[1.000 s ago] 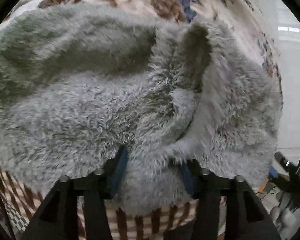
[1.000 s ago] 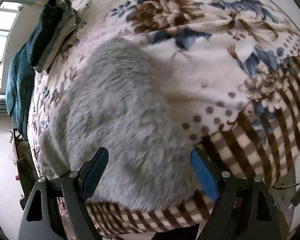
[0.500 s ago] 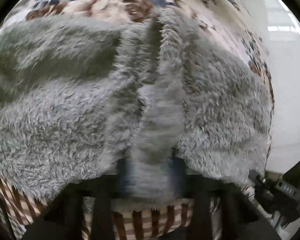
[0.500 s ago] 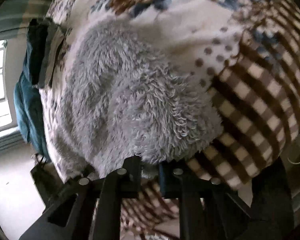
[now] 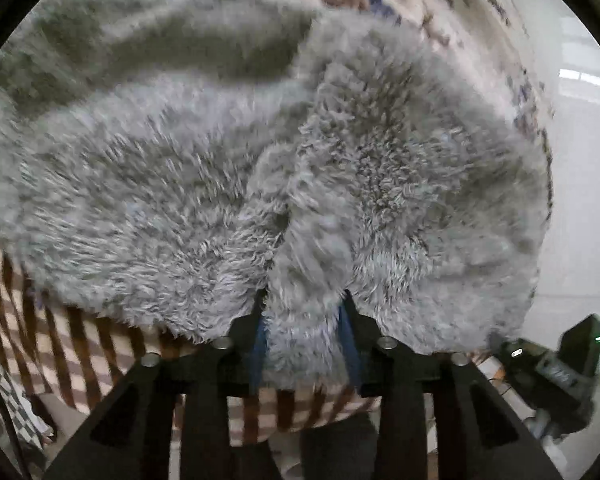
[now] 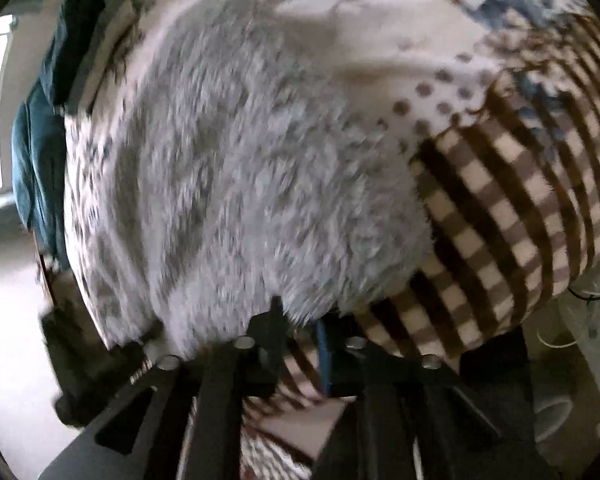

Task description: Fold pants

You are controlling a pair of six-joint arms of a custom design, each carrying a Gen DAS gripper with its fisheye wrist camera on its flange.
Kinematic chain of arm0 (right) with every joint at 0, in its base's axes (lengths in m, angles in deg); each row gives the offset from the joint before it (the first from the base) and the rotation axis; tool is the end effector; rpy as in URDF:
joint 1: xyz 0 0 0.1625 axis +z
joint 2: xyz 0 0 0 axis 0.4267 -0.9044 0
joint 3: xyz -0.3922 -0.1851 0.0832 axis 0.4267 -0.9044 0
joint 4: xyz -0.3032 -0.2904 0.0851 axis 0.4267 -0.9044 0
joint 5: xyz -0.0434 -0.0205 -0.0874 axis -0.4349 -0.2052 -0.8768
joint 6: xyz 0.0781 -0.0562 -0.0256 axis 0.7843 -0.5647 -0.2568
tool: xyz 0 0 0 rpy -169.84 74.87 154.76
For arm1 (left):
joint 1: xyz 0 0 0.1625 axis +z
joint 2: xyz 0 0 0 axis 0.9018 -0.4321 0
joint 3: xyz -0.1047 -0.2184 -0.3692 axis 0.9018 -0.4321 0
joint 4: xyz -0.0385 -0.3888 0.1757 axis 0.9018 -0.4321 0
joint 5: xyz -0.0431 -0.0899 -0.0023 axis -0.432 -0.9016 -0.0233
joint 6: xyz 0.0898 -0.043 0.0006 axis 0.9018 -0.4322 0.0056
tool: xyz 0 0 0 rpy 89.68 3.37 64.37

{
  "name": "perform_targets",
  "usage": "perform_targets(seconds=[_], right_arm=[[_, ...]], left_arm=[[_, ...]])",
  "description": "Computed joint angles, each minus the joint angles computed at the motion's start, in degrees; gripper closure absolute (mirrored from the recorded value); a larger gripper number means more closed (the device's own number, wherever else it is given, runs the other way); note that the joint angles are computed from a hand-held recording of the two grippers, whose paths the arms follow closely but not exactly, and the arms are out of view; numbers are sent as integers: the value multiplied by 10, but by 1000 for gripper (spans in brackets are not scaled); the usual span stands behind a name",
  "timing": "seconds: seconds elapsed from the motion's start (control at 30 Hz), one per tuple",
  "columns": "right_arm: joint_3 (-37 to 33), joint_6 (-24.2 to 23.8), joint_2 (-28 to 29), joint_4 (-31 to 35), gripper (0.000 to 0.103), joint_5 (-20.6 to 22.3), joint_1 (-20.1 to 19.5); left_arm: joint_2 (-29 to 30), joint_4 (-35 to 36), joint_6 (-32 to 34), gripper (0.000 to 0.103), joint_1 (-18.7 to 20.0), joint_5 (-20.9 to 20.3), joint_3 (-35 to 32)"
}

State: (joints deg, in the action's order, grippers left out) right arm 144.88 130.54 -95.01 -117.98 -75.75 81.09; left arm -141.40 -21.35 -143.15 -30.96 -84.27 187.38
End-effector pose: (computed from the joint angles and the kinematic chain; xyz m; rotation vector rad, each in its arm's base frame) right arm 0.1859 -0.2698 0.2557 -1.1837 -2.6948 0.4331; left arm -0.3121 -0.3783 0.3275 0.0024 2.6964 0.2168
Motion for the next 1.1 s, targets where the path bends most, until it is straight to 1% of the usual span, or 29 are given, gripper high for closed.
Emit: perform_targets(seconds=[0.03,0.07,0.1,0.13,0.2,0.23,0.27,0.3,0.33,0.37,0.4,0.47,0.5,0.53,0.57,0.6,0.63,0.67,0.73,0.87,0.97,1.0,1.03,1.07,1.1], right_arm=[[-6,-9,-6,15,63,16,-1],[-14,-11,-9,30,46,18,5],[-26,-11,-13,51,40,12,19],[-49,-15,-8,80,35,-4,40],[-79,-27,3,110,35,-25,58],[-96,-40,11,117,35,-43,64],[-105,-57,17,114,35,-55,61],[-113,-68,24,112,35,-64,57],[-124,-85,35,109,35,-87,46],[-128,-94,40,100,35,-98,40],[-133,-108,50,85,35,-113,30],[-142,-138,62,61,35,-137,0],[-142,-148,65,50,35,-142,-13],[-143,-150,72,38,35,-147,-21],[-141,-153,73,27,35,-148,-30],[-137,-160,72,14,35,-147,-42],[-136,-162,73,9,35,-148,-46],[-137,-159,83,-3,35,-151,-47],[-134,-161,86,-9,35,-155,-49],[-123,-163,87,-11,34,-140,-55],[-118,-162,88,-15,35,-133,-49],[-116,-168,89,-22,35,-129,-46],[-113,-176,89,-33,34,-123,-43],[-111,-182,90,-44,30,-117,-39],[-112,-182,91,-47,25,-115,-34]], left_arm=[[1,2,3,55,-4,10,-17],[2,6,4,47,-8,20,-27],[4,8,9,39,-11,34,-40],[8,6,17,37,-11,47,-53],[31,-16,35,35,-1,69,-71],[43,-32,48,35,6,82,-75],[52,-52,61,35,14,89,-74],[73,-71,74,35,25,91,-78],[96,-87,91,35,40,83,-86],[100,-105,103,35,48,72,-81],[106,-105,112,35,52,72,-82],[130,-102,137,36,59,90,-89],[133,-106,145,50,58,100,-85],[136,-118,159,73,58,102,-82],[140,-116,173,79,55,105,-86],[135,-119,183,81,48,116,-87],[131,-124,189,82,40,131,-85],[132,-125,193,82,33,149,-87],[135,-123,193,82,34,163,-95],[142,-112,174,82,48,171,-98],[126,-111,155,77,52,165,-92],[116,-114,146,74,49,165,-88],[106,-117,143,67,47,168,-84],[97,-120,141,61,42,176,-79],[81,-126,132,48,35,193,-69]])
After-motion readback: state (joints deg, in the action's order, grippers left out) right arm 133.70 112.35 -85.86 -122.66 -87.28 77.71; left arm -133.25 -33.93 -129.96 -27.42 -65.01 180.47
